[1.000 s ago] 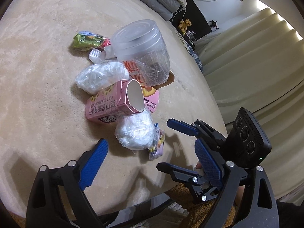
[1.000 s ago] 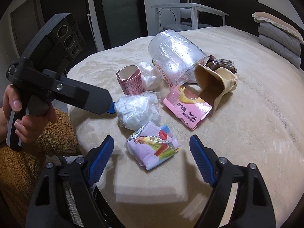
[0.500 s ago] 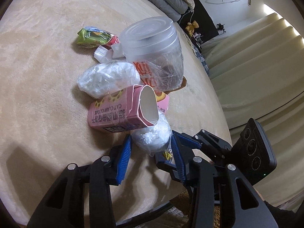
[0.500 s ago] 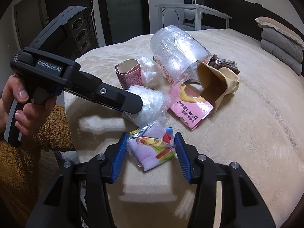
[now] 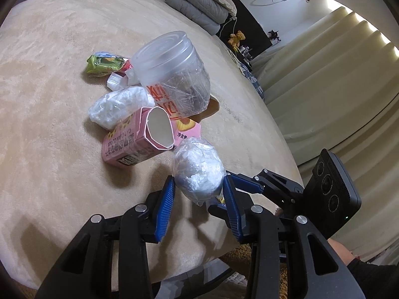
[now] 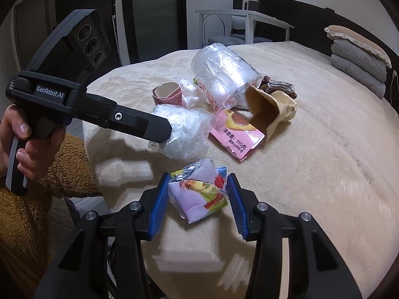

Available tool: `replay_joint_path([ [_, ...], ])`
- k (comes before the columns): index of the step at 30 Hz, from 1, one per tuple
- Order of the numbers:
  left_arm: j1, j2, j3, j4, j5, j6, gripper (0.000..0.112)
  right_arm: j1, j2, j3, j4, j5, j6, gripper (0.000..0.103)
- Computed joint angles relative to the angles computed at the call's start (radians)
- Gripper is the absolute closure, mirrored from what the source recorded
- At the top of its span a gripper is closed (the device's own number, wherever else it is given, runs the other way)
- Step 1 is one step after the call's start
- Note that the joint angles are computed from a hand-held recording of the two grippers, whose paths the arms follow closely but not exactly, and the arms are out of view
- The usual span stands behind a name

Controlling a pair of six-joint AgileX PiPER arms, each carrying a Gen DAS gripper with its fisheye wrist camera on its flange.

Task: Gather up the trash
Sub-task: 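Carry the white bag and pink wrapper down over the black bin with both tools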

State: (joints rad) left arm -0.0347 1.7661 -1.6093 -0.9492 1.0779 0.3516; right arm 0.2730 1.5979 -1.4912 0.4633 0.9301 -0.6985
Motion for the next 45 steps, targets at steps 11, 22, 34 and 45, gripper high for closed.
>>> replay_joint_path([
  [11, 0.036, -0.197, 0.193, -0.103, -0.054, 0.169, 0.075, 0.0, -0.152, 0.09, -0.032, -0.049, 0.179, 0.056],
  [22, 0.033, -0.424, 0.385, -0.134, -0.113, 0.295, 0.075, 0.099, -0.384, 0.298, -0.143, -0.164, 0.43, 0.056],
  [34, -0.008, -0.651, 0.595, -0.05, -0.214, 0.296, 0.075, 0.209, -0.534, 0.416, -0.301, -0.208, 0.708, 0.056],
  [45, -0.077, -0.794, 0.717, 0.12, -0.264, 0.165, 0.075, 0.31, -0.608, 0.515, -0.453, -0.161, 1.008, 0.056],
])
